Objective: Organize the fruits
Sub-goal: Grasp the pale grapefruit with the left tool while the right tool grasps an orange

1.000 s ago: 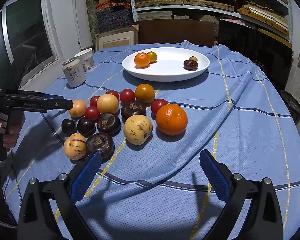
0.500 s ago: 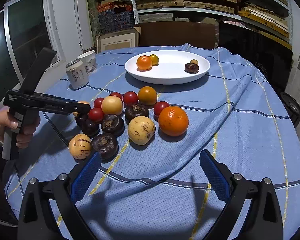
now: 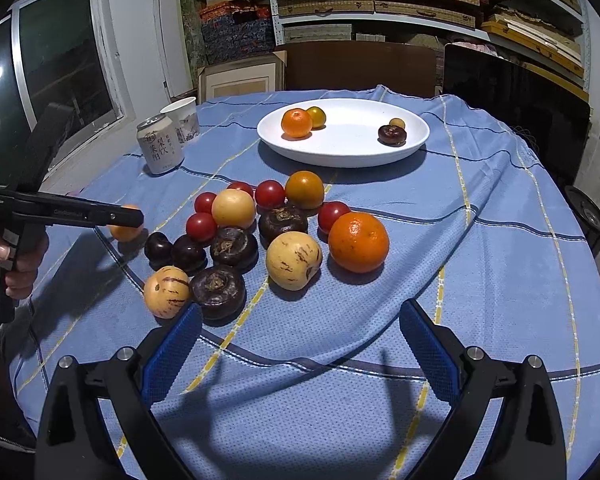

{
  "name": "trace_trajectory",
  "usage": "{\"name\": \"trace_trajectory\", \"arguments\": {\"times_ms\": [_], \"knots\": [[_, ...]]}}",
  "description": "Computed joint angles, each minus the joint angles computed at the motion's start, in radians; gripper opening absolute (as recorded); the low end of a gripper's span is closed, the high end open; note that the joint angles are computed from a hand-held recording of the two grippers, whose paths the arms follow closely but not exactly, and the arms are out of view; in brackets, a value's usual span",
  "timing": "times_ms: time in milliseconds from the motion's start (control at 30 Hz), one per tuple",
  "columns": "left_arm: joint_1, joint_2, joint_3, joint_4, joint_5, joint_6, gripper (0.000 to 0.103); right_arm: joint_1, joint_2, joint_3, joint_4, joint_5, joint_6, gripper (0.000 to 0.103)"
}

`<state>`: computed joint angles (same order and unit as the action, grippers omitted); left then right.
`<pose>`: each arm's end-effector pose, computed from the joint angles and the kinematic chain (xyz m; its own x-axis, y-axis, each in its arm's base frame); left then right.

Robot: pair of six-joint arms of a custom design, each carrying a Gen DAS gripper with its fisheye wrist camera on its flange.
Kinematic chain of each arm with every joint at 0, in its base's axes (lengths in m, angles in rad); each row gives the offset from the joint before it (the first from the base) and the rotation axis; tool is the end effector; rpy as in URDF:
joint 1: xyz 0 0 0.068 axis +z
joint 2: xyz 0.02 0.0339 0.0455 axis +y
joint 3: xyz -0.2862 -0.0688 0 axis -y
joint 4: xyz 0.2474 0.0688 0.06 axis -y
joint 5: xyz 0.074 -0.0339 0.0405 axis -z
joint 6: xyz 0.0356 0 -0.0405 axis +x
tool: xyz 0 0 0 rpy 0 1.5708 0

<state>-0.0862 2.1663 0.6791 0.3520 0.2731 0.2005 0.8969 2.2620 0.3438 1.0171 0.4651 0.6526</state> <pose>0.3047 -0.0360 0.0107 -0.8461 0.2656 -0.4622 0.3722 0.9150 -0.1556 0.1624 0.1778 -0.0020 -0.7073 -0.0159 -0.7067 -0.1197 0.9880 0.0976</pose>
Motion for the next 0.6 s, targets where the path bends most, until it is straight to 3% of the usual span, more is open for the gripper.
{"name": "trace_trajectory", "arguments": {"times_ms": [233,300,367,500,600], "knots": [[-0.028,0.035,-0.021,0.054,-0.048,0.006,0.043,0.021,-0.019,0.009,-0.032,0.011,0.003,0.100],[-0.035,0.055,-0.020,0.064,-0.060,0.001,0.049,0.035,-0.028,0.013,-0.047,0.018,0.004,0.100],[-0.048,0.064,-0.057,0.141,-0.074,0.010,0.053,0.053,-0.036,0.014,-0.048,0.022,-0.002,0.100],[-0.056,0.078,-0.101,0.239,-0.100,0.009,0.047,0.088,-0.037,0.016,0.002,-0.024,-0.053,0.100],[-0.038,0.074,-0.110,0.246,-0.087,0.010,0.043,0.099,-0.044,0.052,-0.060,-0.016,-0.070,0.100]]}}
